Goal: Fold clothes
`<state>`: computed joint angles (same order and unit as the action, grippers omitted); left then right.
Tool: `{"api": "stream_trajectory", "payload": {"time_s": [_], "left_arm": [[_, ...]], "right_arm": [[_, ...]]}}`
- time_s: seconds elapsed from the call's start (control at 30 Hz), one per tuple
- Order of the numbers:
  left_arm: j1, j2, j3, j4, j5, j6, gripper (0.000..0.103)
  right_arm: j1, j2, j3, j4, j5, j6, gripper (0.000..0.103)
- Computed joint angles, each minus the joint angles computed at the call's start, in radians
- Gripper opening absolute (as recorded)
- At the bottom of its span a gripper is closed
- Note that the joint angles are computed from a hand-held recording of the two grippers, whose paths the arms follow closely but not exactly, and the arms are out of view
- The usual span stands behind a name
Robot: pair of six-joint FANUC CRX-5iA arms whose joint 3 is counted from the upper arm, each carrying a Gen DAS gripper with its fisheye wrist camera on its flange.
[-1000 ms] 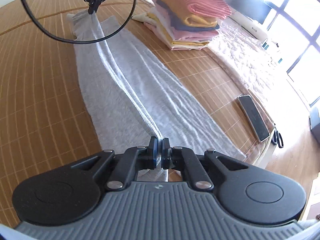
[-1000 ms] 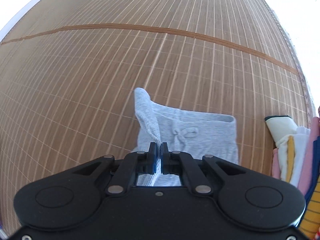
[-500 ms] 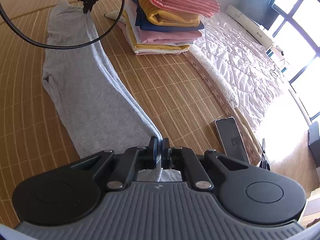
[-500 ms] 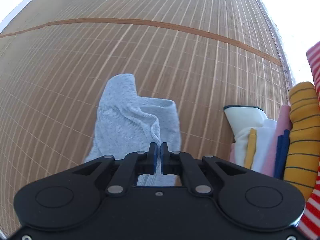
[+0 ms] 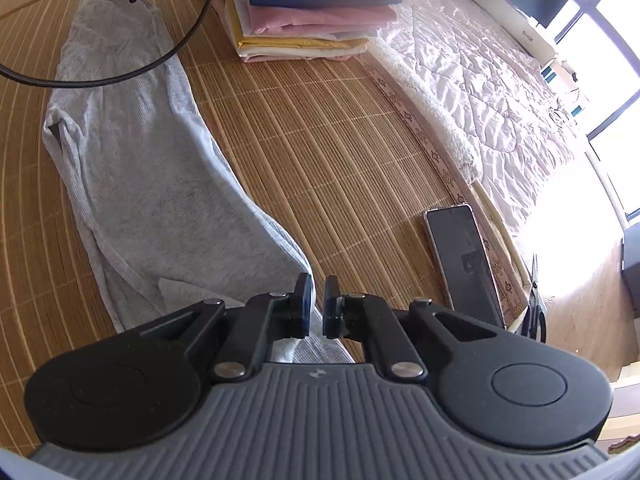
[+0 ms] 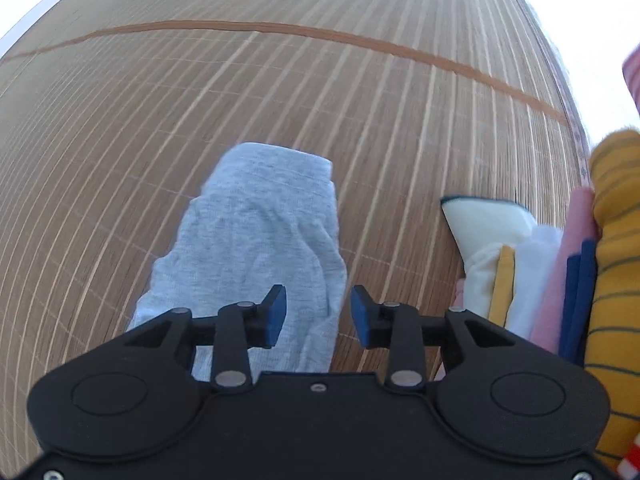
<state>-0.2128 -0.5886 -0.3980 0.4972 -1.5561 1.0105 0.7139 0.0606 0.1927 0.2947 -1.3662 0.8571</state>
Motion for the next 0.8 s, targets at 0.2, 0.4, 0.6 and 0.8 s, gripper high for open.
{"api": "stream_trajectory", "payload": {"time_s": [0.2, 0.4, 0.6, 0.8], "left_arm": [[0.052, -0.051, -0.017, 0.029, -0.120, -0.097, 0.010], [0.434, -0.171, -0.051, 0.004, -0.408, -0.289, 0.015], [0.808, -0.243, -0.064, -0.093, -0.533, -0.494, 0.026], [0.900, -0.210, -0.061, -0.083, -0.505, -0.516, 0.028]], "right_arm": [[0.087, -0.090, -0.035, 0.017, 0.020, 0.026, 0.050], [0.258, -0.269, -0.180, 0.043, 0.027, -0.052, 0.058], [0.556, -0.457, -0.347, 0.077, -0.113, -0.378, 0.063], [0.905, -0.547, -0.485, 0.110, -0.151, -0.753, 0.072]]}}
